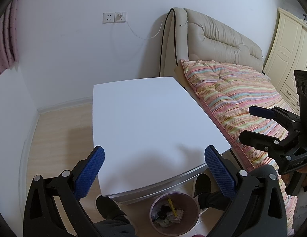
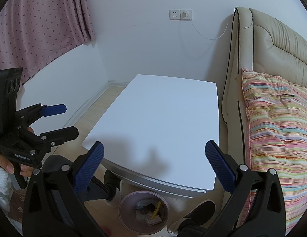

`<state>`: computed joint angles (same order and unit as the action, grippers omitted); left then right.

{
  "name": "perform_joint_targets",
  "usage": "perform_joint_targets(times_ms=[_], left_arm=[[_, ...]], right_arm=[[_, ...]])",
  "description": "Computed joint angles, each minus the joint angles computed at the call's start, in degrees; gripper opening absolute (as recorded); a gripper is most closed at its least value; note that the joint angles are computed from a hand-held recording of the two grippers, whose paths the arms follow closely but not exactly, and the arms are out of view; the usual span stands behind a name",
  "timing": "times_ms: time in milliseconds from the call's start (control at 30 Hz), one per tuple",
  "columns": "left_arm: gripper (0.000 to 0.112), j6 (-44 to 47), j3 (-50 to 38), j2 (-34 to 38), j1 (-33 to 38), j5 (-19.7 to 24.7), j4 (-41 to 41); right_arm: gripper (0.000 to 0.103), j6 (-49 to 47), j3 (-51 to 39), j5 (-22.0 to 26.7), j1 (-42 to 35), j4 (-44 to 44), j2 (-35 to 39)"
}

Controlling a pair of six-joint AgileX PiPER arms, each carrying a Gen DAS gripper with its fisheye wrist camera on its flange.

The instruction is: Collect trash

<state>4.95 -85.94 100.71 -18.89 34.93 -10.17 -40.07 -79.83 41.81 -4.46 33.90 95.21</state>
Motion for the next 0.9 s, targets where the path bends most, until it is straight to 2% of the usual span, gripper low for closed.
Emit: perform_joint_targets(times_ms=[900], left_arm=[[0.097, -0.1, 0.07, 0.43, -0.26, 0.01, 0.02]], right_arm=[[0.1, -0.54, 0.44, -0.05, -0.36, 0.17, -0.03]])
